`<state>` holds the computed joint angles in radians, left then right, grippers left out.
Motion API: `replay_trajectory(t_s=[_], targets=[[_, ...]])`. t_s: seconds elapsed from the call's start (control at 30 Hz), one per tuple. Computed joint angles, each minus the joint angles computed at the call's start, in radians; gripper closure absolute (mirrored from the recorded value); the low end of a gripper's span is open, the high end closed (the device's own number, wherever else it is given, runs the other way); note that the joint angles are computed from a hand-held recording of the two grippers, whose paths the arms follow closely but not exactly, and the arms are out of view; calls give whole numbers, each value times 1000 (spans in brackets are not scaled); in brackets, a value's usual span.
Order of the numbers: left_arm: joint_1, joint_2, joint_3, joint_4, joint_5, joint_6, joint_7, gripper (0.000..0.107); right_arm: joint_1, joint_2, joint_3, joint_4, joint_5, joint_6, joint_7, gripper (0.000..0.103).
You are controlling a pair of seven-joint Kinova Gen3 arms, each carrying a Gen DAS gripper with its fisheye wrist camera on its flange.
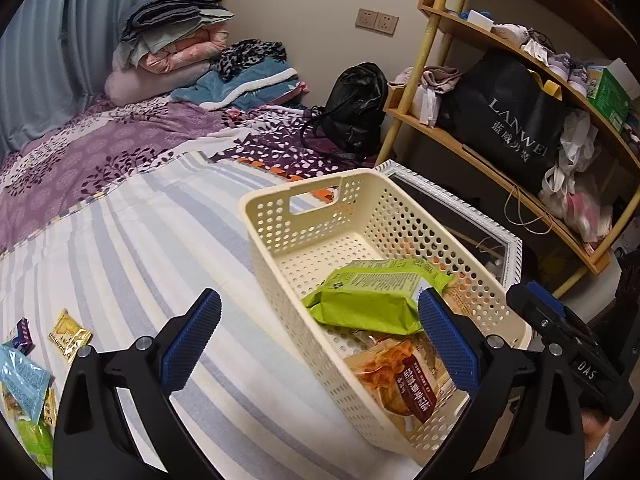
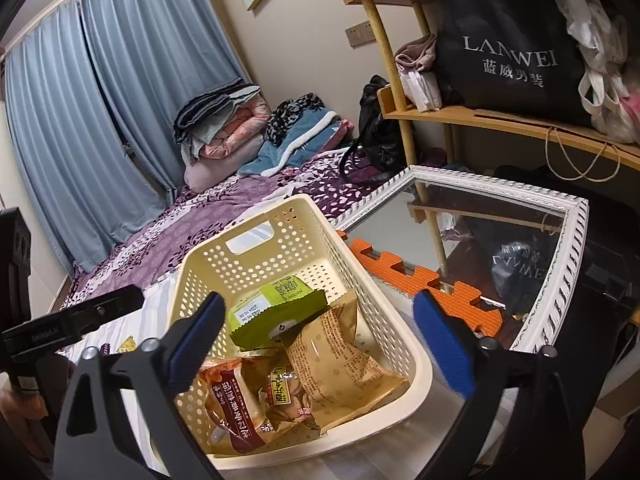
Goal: Organize snacks
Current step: 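Carry the green pack with the left gripper into the basket and release, then move both grippers back toward the snack pile on the bed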
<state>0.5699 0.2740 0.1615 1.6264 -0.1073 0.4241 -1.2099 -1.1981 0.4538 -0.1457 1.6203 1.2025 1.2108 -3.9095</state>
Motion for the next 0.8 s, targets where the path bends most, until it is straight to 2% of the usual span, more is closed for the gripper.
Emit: replay_trajectory(t_s=[0.2, 0.3, 0.43, 0.8], targets=[[73, -29, -74, 31, -130, -6, 120, 7, 10, 9, 1, -32, -35, -8, 49, 5], [89, -47, -85, 54, -194, -15, 173, 7, 5, 15, 7, -47, -44, -8, 74, 5], [42, -66, -47, 79, -180, -27, 157, 7, -3, 22, 15, -67, -50, -9, 104, 5], [-6, -115, -35, 151, -182, -56, 187, 7, -26, 55, 39, -147, -68, -16, 206, 5]])
